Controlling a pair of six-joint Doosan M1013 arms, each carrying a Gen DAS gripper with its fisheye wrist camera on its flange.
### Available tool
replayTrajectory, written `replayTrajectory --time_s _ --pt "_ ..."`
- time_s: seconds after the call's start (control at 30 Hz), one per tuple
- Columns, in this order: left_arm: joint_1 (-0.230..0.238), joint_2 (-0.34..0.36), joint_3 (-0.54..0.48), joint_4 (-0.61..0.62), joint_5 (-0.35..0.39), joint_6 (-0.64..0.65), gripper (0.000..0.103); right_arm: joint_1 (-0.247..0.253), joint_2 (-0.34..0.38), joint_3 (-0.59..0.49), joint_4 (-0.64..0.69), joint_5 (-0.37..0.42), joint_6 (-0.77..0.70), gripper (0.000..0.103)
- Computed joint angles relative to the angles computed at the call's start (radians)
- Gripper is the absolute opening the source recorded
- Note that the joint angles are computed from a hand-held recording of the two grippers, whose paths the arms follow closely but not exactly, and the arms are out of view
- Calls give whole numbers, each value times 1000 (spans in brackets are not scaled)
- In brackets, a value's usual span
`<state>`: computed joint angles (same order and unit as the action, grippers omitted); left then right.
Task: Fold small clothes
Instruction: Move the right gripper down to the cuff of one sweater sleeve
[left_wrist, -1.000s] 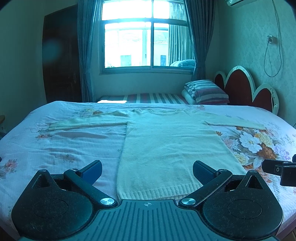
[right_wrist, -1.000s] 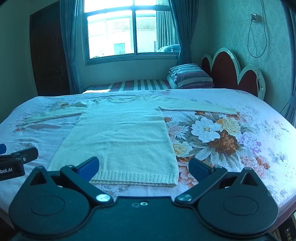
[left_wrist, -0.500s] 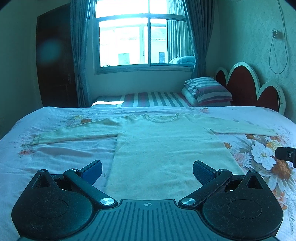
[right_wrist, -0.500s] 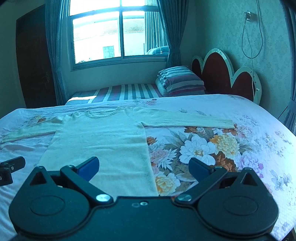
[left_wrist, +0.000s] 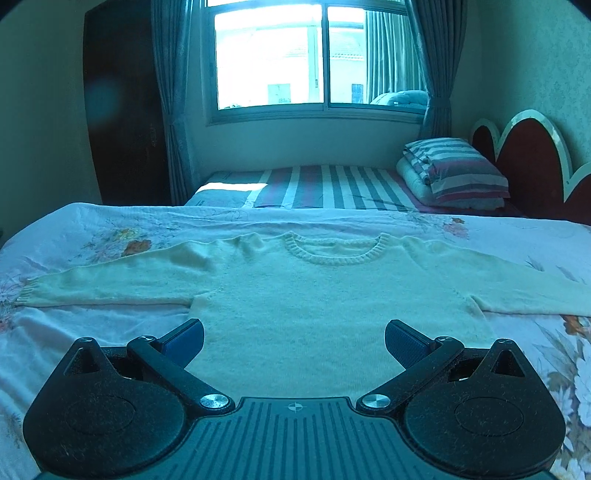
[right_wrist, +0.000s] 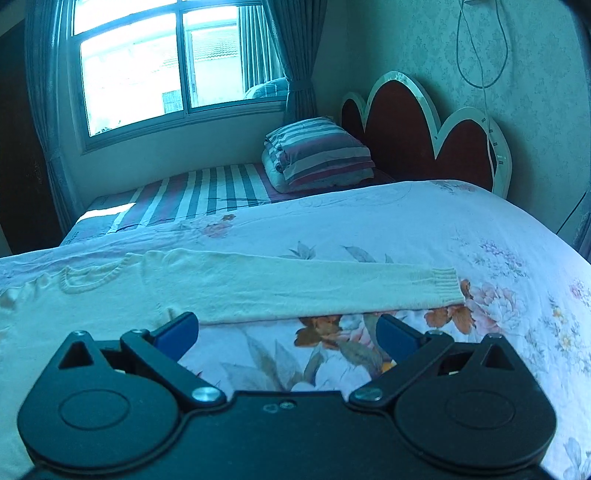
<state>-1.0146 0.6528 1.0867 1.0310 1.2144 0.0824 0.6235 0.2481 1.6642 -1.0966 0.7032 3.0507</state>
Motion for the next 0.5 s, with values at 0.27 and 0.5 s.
replayTrajectory --time_s 0.27,0.5 --pt "44 101 -149 -39 15 52 103 -85 61 -45 47 -35 -47 103" --pt "58 150 -197 -66 42 76 103 -145 90 -29 64 -51 40 85"
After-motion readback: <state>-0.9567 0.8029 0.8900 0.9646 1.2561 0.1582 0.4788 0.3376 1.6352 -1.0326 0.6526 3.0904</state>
